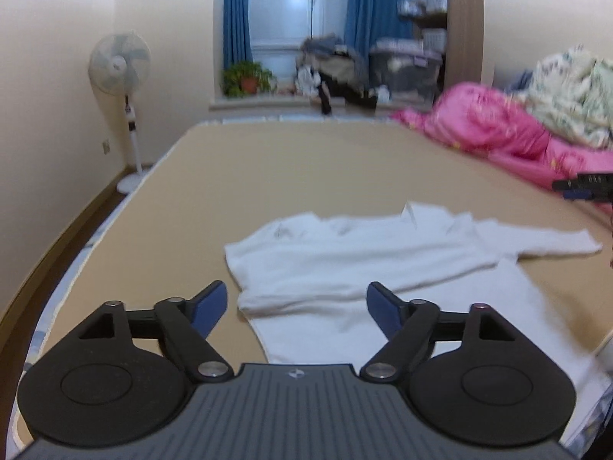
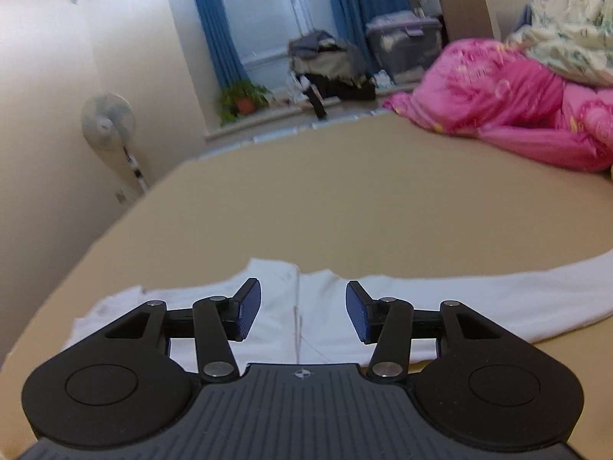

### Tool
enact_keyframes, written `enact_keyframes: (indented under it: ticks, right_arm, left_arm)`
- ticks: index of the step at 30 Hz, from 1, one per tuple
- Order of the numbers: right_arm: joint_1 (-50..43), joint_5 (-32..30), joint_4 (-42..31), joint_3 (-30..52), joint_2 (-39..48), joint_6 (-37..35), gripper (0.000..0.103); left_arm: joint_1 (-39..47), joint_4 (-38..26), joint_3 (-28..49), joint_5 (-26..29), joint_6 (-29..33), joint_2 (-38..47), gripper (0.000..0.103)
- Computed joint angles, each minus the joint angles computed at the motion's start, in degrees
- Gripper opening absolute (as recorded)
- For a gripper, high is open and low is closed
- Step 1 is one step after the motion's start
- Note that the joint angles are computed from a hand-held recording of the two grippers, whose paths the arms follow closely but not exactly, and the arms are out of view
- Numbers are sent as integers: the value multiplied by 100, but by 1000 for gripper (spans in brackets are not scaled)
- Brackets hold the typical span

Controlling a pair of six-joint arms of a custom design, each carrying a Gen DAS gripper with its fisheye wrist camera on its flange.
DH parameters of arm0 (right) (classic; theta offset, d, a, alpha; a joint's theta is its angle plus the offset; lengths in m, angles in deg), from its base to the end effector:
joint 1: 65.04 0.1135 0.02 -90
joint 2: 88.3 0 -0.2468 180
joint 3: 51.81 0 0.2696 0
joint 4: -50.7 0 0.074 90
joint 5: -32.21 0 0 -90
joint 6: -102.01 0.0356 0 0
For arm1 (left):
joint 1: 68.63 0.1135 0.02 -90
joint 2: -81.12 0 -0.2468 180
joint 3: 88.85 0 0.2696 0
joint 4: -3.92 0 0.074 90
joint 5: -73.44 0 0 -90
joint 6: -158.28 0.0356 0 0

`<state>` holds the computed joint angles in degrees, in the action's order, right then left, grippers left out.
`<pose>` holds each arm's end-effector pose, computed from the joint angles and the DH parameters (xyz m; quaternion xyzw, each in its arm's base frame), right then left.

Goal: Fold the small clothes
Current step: 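Open the left gripper and smooth the folded sleeve with the right gripper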

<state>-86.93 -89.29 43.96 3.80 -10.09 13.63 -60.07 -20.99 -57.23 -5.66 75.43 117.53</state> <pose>0.2941 -0.0981 0.2004 0.0350 0.8412 0.1451 0.5197 0.1836 0.0208 0.1835 0.0371 0.8613 -0.0130 0.5065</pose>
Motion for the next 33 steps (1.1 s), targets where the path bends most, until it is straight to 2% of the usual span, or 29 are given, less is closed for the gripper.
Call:
enact_keyframes:
  ticks: [2,4,5,7,9,12,15,18,22,26,28,33]
  right_arm:
    - [-269,-253,-137,-143,-228,-284,58]
    - [-508,-355,-109,-306,-211,-384,59]
    - [-648,-323,-102,-394,-141,-356,59]
    - [-775,4,-765,-80,143,-268,58]
    - [-1082,-252,-562,-11,412,2,57]
    - [-1344,32,-571,311,899,-116,57]
    - [-1605,85,-563,775,1584,137,57]
    - [-1849,155,-538,1248,2228,330,56]
    - [-1936,464,-438,1788,3015,447,52]
    - [-2015,623,-340,2231,3613,843,44]
    - [-2034,751,-245,2402,3857,996,43]
    - [-2108,620,-145,2957,4463,1523,44]
  left_arm:
    - [20,190,-274,-4,-30,-288,86]
    - [24,667,-513,-172,-241,6,85]
    - [-136,624,-347,-475,-225,430,85]
    - [-405,722,-283,-802,-300,638,85]
    - [-570,802,-245,-924,-259,831,85]
    - [-897,1138,-170,-1246,-1,1472,85]
    - [-1098,1471,-63,-1448,31,2048,85]
    - [-1076,1882,104,-1417,-74,2679,85]
    - [-902,1968,258,-1272,-123,2970,85]
    - [-775,1891,446,-1316,-215,3201,85]
    - [-698,1827,552,-1288,-295,3315,85]
    - [-586,1748,686,-1226,-384,3436,85]
